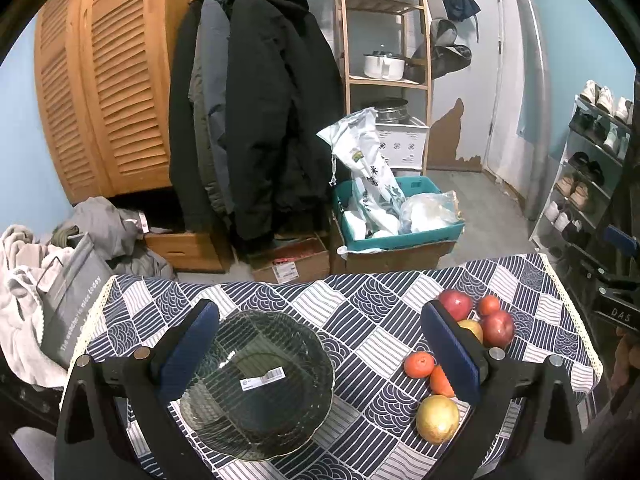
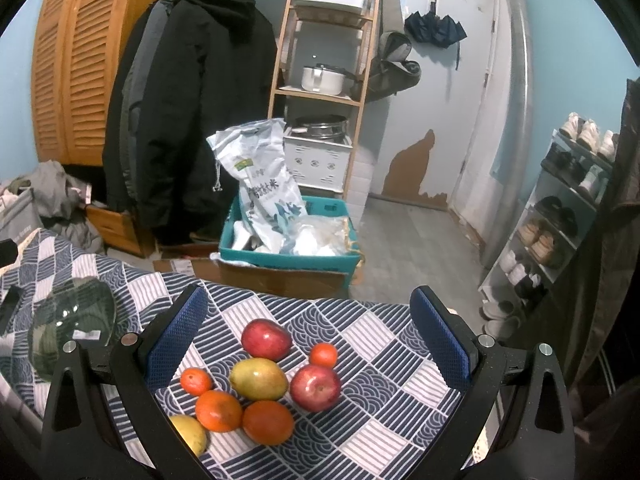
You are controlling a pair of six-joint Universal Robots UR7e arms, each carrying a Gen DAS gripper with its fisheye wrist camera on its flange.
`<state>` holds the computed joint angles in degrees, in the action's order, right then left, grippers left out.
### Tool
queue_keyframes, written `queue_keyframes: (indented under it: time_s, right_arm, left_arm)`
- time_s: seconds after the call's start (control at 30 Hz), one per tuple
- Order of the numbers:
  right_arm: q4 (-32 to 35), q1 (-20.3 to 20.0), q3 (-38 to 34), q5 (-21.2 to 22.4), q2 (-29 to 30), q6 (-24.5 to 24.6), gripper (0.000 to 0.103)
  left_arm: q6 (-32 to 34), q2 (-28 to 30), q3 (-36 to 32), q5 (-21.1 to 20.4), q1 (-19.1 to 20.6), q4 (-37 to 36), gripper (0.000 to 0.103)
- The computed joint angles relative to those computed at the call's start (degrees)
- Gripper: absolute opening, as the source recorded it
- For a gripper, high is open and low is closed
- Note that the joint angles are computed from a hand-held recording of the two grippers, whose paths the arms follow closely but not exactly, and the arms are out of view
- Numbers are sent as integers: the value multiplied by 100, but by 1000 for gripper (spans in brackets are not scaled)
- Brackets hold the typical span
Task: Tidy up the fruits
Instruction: 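Reach the left gripper to the green mango and close on it while the right gripper approaches the large orange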
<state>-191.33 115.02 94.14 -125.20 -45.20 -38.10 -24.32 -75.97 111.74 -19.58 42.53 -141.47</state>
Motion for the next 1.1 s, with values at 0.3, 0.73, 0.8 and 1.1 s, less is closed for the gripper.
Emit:
queue_keyframes:
  time_s: [0.3, 0.73, 0.8, 1.1]
  right_arm:
    - [246, -81, 86, -34, -127, 158, 100]
    - [833, -290, 293, -321, -203, 355, 100]
    - [921, -337, 335, -330, -215, 392, 100]
    - [1499, -642, 511, -508, -212, 754, 99]
  left_arm:
    - [-134, 144, -59, -406, 156, 167, 102]
    - [-336, 505, -156, -987, 354, 670, 102]
    - [-415, 586, -217, -1135, 407, 789, 102]
    - [-692, 980, -431, -1604, 628, 1245, 102]
